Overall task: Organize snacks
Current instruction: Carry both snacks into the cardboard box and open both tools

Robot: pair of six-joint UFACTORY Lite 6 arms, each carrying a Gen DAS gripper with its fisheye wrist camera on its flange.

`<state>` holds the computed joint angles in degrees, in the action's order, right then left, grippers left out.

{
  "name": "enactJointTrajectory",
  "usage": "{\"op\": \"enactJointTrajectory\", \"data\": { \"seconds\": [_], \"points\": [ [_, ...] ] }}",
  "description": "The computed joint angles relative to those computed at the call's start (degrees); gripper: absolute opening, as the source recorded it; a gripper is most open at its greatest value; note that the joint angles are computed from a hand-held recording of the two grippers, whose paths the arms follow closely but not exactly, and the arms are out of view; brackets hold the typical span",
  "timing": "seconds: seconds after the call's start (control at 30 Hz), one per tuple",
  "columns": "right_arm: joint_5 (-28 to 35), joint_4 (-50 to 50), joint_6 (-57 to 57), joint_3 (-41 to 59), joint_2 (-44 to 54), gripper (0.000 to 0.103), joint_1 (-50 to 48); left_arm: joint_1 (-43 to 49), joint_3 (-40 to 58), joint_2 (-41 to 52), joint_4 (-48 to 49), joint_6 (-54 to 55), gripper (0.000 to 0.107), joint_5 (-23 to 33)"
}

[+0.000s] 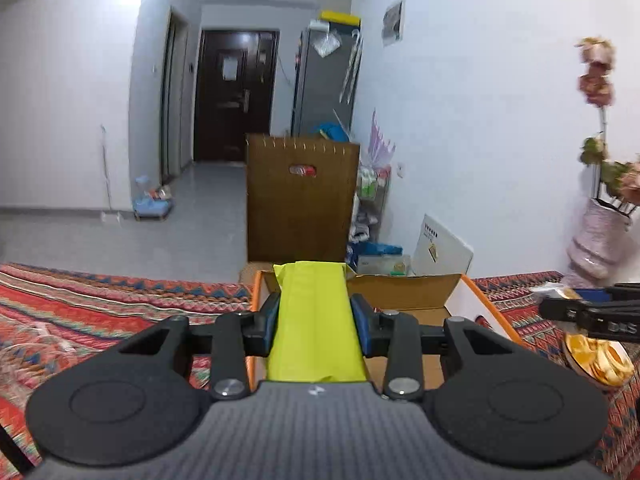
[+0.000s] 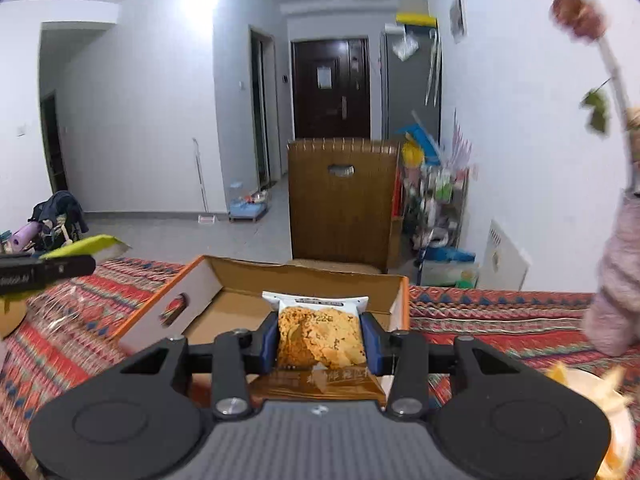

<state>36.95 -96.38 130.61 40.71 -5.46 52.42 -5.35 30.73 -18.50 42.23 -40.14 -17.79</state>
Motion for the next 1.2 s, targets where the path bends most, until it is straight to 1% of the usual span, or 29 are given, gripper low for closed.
{"op": "enactJointTrajectory", "data": {
  "seconds": [0.07, 0.1, 0.13, 0.2, 0.3, 0.33, 0.4, 0.47, 0.5, 0.53, 0.57, 0.63, 0.67, 0.7, 0.73, 0.77, 0.83, 0.87, 0.93, 0.97, 1.07, 1.1, 1.2],
  "points": [
    [-7.98, -6.85, 2.83, 7.77, 9.52, 0.041, -9.43, -1.08, 6.97, 11.28, -7.32, 6.75, 0.037, -1.17],
    [-10.61, -8.92, 3.59, 12.07, 14.55, 0.041, -12.81, -1.84, 10.48, 16.54, -11.79, 10.89, 0.037, -1.24],
    [-11.89, -8.59, 1.96, 16.88, 19.96, 0.041, -15.17, -2.39, 13.93, 21.35, -15.02, 13.44, 0.037, -1.20],
    [-13.85, -2.70, -7.56, 27.96, 30.88, 0.041, -18.70, -2.63, 19.68, 28.94, -15.30, 14.51, 0.037, -1.73],
    [-16.55, 11.01, -23.46, 42.27, 43.26, 0.041, -22.19, -4.09, 29.29, 40.50, -23.58, 22.99, 0.037, 0.21],
    [-16.29, 15.95, -29.32, 46.89, 47.09, 0.041, -22.82, -4.26, 32.50, 43.71, -25.46, 24.59, 0.037, 1.93],
    [-13.97, 24.84, -39.57, 55.48, 53.90, 0.041, -23.20, -4.08, 38.32, 49.47, -26.04, 25.65, 0.037, 5.14],
    [-12.63, 33.69, -49.64, 63.12, 59.60, 0.043, -23.58, -4.05, 41.16, 52.79, -27.21, 26.52, 0.039, 6.31],
    [-11.04, 37.76, -54.61, 67.81, 62.76, 0.049, -23.46, -3.92, 42.09, 53.96, -27.43, 26.56, 0.042, 6.43],
    [-8.46, 41.16, -58.76, 72.49, 65.94, 0.054, -23.16, -3.65, 41.00, 53.80, -26.27, 25.98, 0.043, 4.66],
    [-6.67, 42.96, -60.52, 75.46, 67.90, 0.057, -22.96, -3.59, 40.70, 53.53, -25.03, 25.05, 0.046, 4.36],
    [-5.89, 40.44, -57.96, 76.04, 68.03, 0.064, -22.44, -3.23, 39.88, 52.22, -20.17, 19.87, 0.053, 4.72],
    [-5.23, 38.53, -55.84, 74.92, 67.16, 0.073, -21.96, -3.20, 39.22, 51.21, -20.66, 19.85, 0.061, 4.86],
    [-5.94, 36.12, -52.95, 72.13, 65.22, 0.076, -21.61, -3.08, 38.12, 49.78, -21.36, 20.16, 0.062, 4.53],
    [-6.46, 34.65, -50.94, 69.91, 63.45, 0.076, -21.25, -2.73, 37.32, 48.25, -19.66, 18.65, 0.063, 4.71],
    [-7.15, 34.34, -50.84, 68.51, 62.10, 0.076, -21.64, -2.22, 36.28, 46.25, -15.56, 15.06, 0.063, 5.00],
    [-7.51, 33.53, -50.46, 64.29, 57.99, 0.076, -21.40, -1.37, 34.76, 41.95, -3.56, 3.25, 0.069, 6.23],
    [-7.43, 32.12, -49.01, 61.13, 55.13, 0.077, -20.84, -1.00, 33.64, 39.45, 2.43, -2.75, 0.075, 6.70],
    [-7.55, 29.77, -46.15, 54.67, 49.10, 0.079, -20.06, -0.27, 30.86, 34.10, 14.35, -14.74, 0.077, 7.13],
    [-7.67, 29.17, -44.89, 51.10, 45.43, 0.080, -19.44, 0.13, 29.06, 31.03, 20.35, -20.74, 0.080, 6.96],
    [-7.11, 28.82, -42.42, 41.81, 34.66, 0.082, -17.12, 1.50, 23.02, 20.23, 38.34, -38.73, 0.087, 5.25],
    [-6.46, 28.35, -41.21, 38.65, 30.84, 0.084, -15.98, 1.96, 20.75, 15.80, 44.33, -44.72, 0.092, 4.29],
    [-2.98, 26.97, -37.55, 29.75, 19.51, 0.088, -11.49, 3.42, 14.78, 2.43, 62.32, -61.41, 0.097, 1.52]
  ]
}}
